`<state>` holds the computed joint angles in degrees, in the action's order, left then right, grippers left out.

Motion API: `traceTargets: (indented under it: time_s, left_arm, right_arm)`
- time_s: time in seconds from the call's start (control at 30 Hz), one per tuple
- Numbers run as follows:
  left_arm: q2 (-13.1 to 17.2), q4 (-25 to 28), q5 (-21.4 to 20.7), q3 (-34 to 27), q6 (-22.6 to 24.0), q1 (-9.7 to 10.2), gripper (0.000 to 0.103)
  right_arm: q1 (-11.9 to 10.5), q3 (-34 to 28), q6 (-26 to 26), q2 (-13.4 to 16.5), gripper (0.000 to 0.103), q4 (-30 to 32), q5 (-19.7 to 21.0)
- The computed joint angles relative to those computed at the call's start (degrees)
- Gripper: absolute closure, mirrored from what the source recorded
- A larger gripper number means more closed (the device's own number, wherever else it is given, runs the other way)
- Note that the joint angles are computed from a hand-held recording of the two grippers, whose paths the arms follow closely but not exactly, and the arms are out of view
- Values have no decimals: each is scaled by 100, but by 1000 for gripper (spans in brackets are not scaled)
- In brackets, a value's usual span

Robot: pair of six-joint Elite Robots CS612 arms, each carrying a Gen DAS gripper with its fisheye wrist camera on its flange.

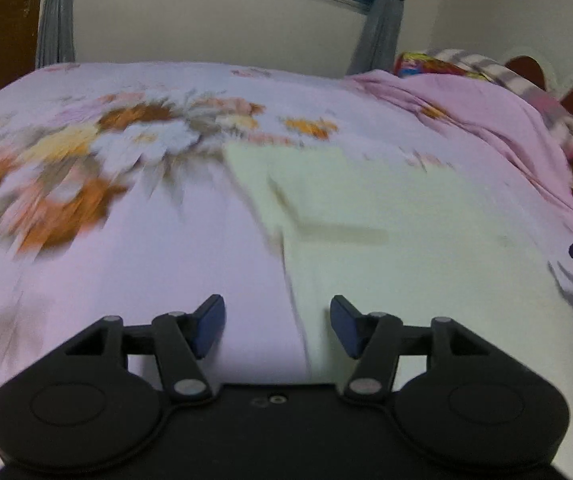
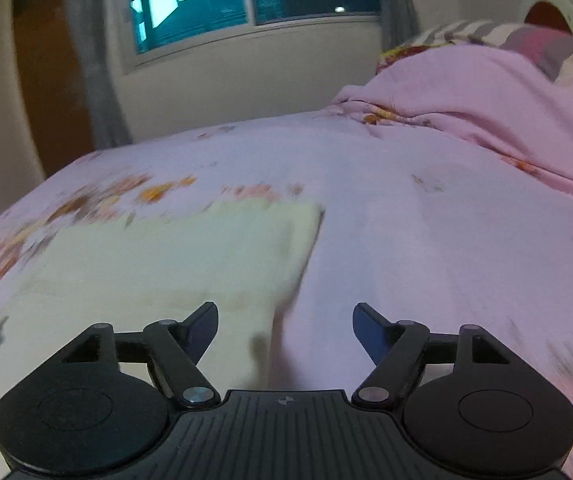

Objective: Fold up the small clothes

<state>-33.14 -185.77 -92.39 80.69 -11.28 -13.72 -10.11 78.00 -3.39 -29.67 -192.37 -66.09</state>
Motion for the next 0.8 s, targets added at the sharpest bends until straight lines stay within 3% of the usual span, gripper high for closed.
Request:
traceTargets:
  time_s: [0.13,0.17,0.2,0.23,0.33,0.4,0.47,0.57,0.63,0.73,0.8]
  left_arm:
    - [-594,-656,-43,1364,-334,-77,45]
    - [-727,-845,29,1688,-425,-119,45]
    - [-842,-956,77,1940,-558,-155,47]
    - [-937,-1027,-42,2149,-721,-160,47]
    - [-1127,-1230,-588,2570,-1095,-142,51]
    - [-1180,-1358,-989,2746,-1288,-129,65]
    - [-1161,-1491,-1286,2822,-1459,-122,75]
    - [-1028,-1834,-1929,2836,-1956,-33,76]
    - [-837,-2098,-2529,2743,-2412,68,76]
    - [-462,-2554,-3065,2470,-3142,207,76]
    - [-250,-2860,-3309,2309,-3611,275,85]
  right_arm:
    - [-273,1459,396,-598,30,-658,476]
    - [-323,1778,494,-729,42,-765,522]
    - [-383,1999,582,-827,61,-773,654]
    - [-446,2255,732,-924,69,-806,790]
    - [-596,2938,1151,-1138,70,-1032,1060]
    - [-653,3225,1408,-1231,70,-1139,1187]
    - [-675,3375,1601,-1261,69,-1145,1260]
    - [-750,3455,1885,-1254,69,-1127,1596]
    - [-797,3479,2110,-1196,69,-1280,1801]
    - [-889,3337,2711,-1007,69,-1362,2165]
    - [-968,3272,2930,-893,70,-1431,2411]
